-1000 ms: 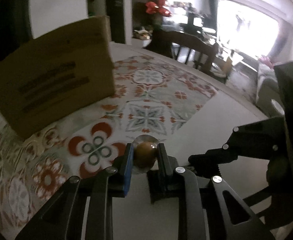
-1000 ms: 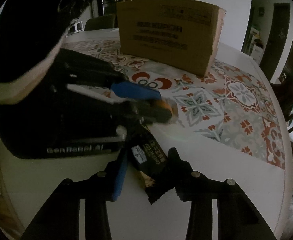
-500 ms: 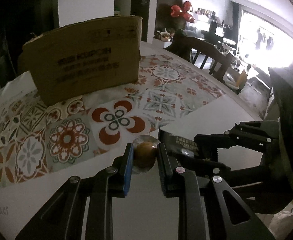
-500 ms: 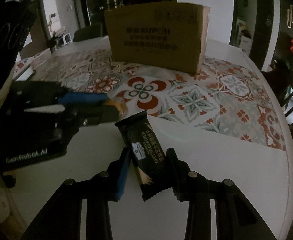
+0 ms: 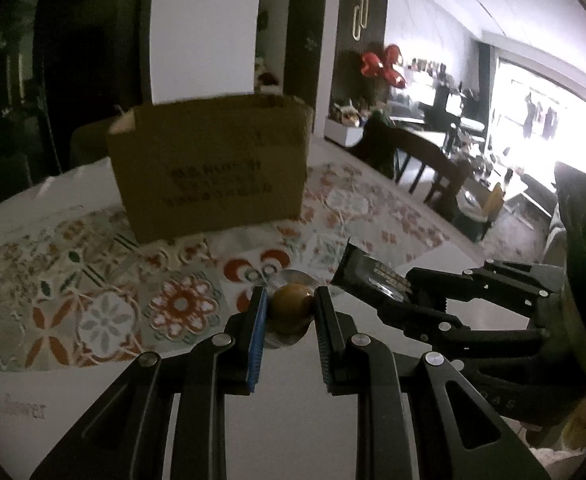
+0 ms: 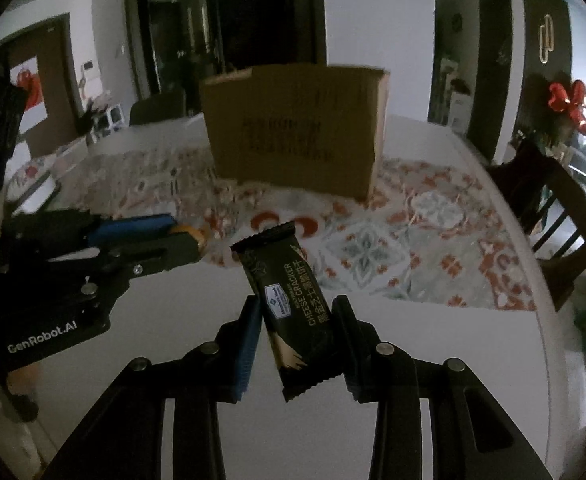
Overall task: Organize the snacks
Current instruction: 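Carry both snacks into the cardboard box and open both tools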
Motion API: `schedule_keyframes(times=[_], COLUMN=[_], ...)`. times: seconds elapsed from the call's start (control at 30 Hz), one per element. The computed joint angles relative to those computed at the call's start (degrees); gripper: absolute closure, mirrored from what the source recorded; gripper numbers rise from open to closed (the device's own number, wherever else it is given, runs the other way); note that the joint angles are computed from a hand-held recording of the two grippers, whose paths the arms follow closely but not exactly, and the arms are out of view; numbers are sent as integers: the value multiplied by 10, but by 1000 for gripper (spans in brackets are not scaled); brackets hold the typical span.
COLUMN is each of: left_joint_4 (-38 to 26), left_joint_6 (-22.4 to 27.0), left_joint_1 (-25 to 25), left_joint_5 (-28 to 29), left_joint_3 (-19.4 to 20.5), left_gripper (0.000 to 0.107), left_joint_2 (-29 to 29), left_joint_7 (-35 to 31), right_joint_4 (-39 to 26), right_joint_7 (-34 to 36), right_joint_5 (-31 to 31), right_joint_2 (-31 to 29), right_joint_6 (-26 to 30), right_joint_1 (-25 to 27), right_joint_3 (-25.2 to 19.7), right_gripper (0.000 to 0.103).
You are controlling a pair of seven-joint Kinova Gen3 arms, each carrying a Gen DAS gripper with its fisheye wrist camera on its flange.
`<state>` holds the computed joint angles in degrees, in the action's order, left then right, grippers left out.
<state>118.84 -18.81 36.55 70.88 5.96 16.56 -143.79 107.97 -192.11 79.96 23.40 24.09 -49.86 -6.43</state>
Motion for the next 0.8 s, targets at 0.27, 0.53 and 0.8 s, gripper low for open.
schedule_keyframes(times=[0.27, 0.53, 0.8], left_joint_4=[10, 4, -29], left_joint_6=[-49, -91, -91], left_joint_1=[-12, -34, -57], left_joint_5=[2, -64, -109], left_joint_3=[18, 23, 9], left_gripper=[84, 84, 84], left_joint_2=[-30, -44, -38], left_joint_7=[7, 48, 71], right_joint_4=[-13, -53, -103], right_joint_7=[-78, -92, -82], right_joint_5=[87, 134, 163], right_joint_2=[-12, -8, 5], right_joint_6=[47, 84, 96], right_joint_1=[1, 22, 33], right_joint_3=[-21, -48, -45], right_gripper=[66, 66, 65])
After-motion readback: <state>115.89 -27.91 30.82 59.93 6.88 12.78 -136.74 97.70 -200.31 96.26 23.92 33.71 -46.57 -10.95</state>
